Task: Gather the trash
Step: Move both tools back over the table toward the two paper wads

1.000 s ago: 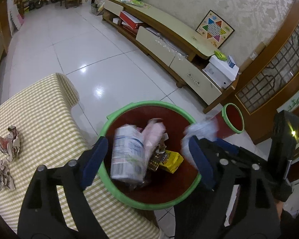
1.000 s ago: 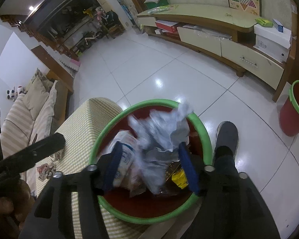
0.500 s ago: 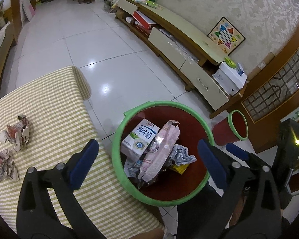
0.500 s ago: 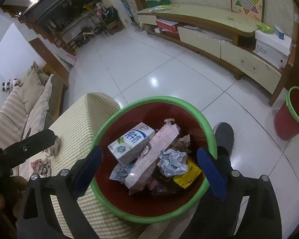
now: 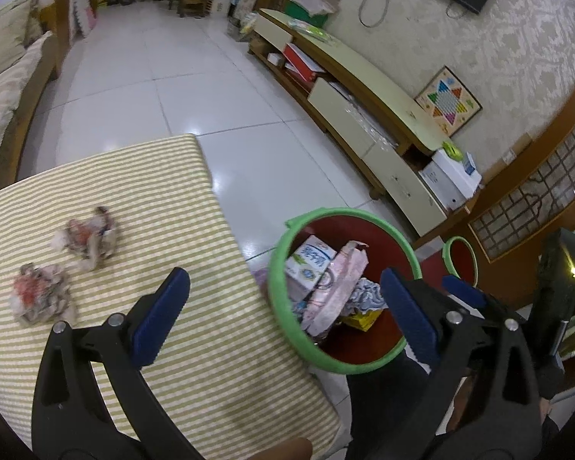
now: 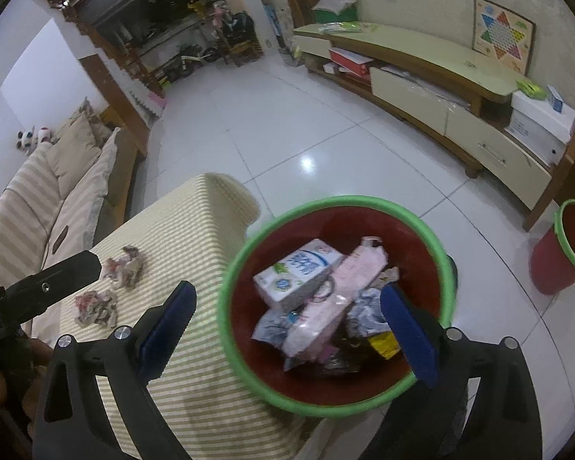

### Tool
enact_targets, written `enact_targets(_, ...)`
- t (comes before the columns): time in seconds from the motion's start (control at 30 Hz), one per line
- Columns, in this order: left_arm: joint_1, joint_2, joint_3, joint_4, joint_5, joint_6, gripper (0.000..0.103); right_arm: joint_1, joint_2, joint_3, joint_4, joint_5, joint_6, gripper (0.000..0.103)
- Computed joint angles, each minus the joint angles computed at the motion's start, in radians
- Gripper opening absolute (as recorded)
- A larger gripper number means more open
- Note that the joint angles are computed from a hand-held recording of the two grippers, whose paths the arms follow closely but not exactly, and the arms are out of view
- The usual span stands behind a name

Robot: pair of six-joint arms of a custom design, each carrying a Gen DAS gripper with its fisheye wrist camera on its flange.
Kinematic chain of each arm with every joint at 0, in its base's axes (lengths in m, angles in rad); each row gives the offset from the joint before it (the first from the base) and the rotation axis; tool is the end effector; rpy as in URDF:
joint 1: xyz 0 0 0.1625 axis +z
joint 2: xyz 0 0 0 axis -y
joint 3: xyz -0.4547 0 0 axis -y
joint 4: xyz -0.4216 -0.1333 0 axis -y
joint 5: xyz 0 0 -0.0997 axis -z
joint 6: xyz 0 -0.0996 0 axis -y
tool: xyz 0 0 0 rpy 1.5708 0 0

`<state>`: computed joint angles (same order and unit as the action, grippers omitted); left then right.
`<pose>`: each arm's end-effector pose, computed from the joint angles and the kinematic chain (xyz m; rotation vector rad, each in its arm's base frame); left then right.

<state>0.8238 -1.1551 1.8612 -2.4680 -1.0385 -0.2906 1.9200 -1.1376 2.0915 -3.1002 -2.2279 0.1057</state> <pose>-0.2854 -0.5788 0.2396 0.5444 2.6570 -0.5922 0.2601 -0.5027 0.2194 0.0529 -2.4949 0.9068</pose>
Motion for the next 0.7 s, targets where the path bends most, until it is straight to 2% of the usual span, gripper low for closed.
enact_targets(0.7,0.065,-0.35,0.181,0.061,0.17,-0.156,0.098,0.176,0.242,-0.191,0.091,0.041,-0.048,0.094)
